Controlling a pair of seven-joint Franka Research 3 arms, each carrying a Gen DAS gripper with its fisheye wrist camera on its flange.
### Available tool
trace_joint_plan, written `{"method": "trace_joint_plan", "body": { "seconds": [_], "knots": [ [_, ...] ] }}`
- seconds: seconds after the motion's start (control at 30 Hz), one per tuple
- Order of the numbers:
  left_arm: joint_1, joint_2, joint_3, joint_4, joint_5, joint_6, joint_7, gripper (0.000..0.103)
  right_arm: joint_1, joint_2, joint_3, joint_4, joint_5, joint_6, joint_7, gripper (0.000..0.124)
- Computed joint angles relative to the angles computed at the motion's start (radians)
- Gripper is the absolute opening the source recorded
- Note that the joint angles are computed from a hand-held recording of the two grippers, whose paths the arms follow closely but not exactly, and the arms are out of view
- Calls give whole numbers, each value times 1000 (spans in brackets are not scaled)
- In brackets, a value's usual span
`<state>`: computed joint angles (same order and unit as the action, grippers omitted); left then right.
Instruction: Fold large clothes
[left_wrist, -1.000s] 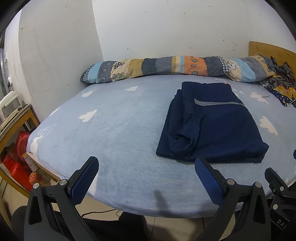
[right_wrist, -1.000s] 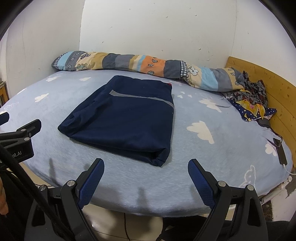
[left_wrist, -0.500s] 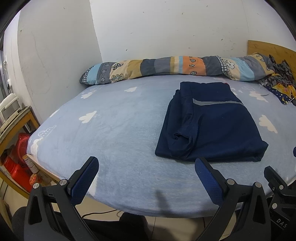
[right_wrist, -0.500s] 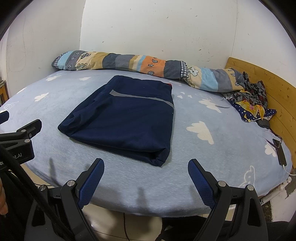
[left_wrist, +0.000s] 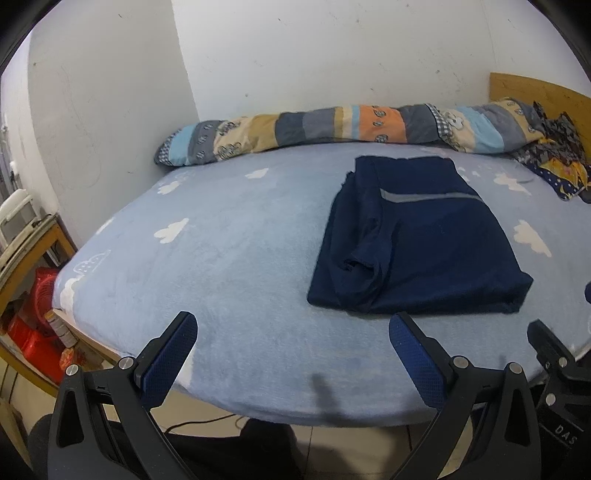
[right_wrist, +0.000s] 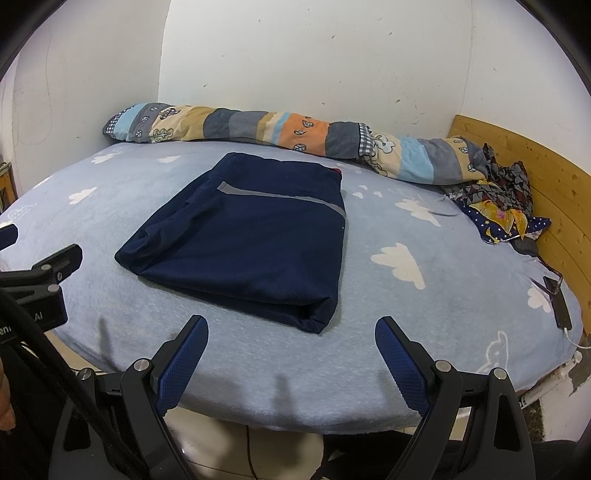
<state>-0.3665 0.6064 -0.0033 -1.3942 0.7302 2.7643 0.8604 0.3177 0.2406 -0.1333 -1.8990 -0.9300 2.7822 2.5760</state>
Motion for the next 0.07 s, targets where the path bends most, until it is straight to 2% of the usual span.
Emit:
{"method": "trace_joint_plan", "body": {
  "seconds": [0.07],
  "knots": [
    [10, -3, -11, -9, -12, 13, 12, 103, 2, 0, -2, 0, -7, 1, 7, 95]
  ]
}}
